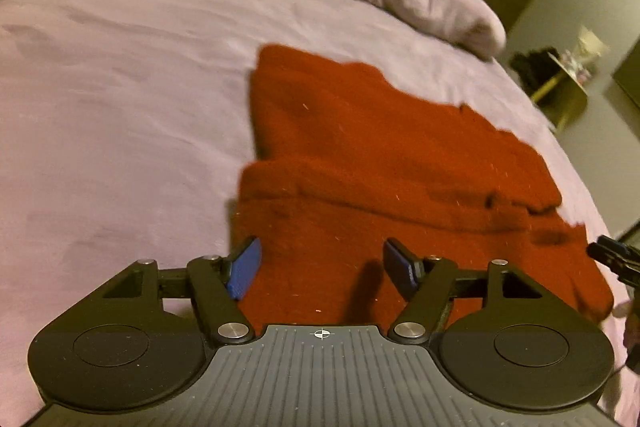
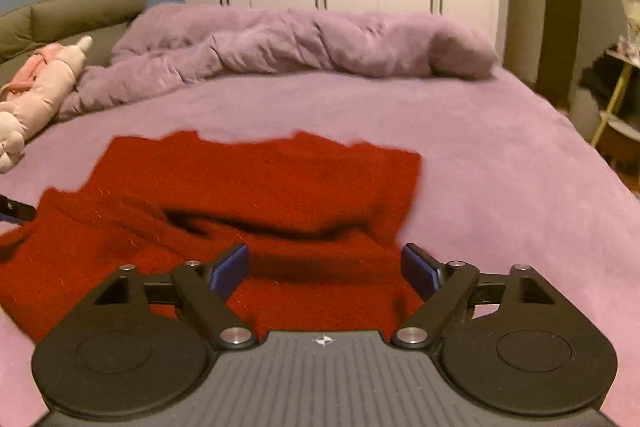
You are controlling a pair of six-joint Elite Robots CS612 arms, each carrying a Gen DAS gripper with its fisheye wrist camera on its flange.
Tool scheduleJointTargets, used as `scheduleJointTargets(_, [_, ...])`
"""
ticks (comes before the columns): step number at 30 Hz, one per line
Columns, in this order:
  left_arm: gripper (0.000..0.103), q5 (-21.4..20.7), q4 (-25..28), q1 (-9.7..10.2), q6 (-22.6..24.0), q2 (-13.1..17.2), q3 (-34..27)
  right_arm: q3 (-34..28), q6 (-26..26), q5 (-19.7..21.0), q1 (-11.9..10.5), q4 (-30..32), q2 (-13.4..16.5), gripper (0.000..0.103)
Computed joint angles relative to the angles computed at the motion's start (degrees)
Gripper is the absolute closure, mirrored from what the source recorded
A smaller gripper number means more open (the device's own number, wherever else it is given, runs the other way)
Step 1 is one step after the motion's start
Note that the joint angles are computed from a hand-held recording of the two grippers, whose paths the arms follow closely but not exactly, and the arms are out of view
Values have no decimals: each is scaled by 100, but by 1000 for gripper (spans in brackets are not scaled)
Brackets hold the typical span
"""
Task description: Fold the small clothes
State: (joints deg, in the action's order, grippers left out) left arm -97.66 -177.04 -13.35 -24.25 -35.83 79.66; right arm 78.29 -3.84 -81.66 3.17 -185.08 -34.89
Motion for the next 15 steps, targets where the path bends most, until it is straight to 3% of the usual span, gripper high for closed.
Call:
scheduleJointTargets(3, [28, 74, 179, -46, -65, 87, -147, -120, 77, 49, -75, 532, 46, 18])
scheduleJointTargets(5, [34, 209, 155, -69, -321, 96, -171, -213, 173, 67, -99, 658, 114, 20])
scheduleJointTargets(6, [46, 304, 173, -81, -403, 90, -180, -288, 282, 197, -124, 748, 157, 27])
scheduleJointTargets(7, [62, 415, 228, -94, -416, 81, -192, -335, 375, 259, -122, 810, 177, 48])
scheduleJointTargets(10, [81, 568, 230, -119, -191, 40, -164, -358, 428, 366, -108, 746, 186, 81])
scheduleJointTargets(12, [87, 680, 95, -148, -6, -7, -87, -266, 64, 145, -28, 520, 144, 90])
scheduleJointTargets(15, [89, 774, -227, -187, 180, -102, 73, -70, -189, 136, 15, 123, 21, 93])
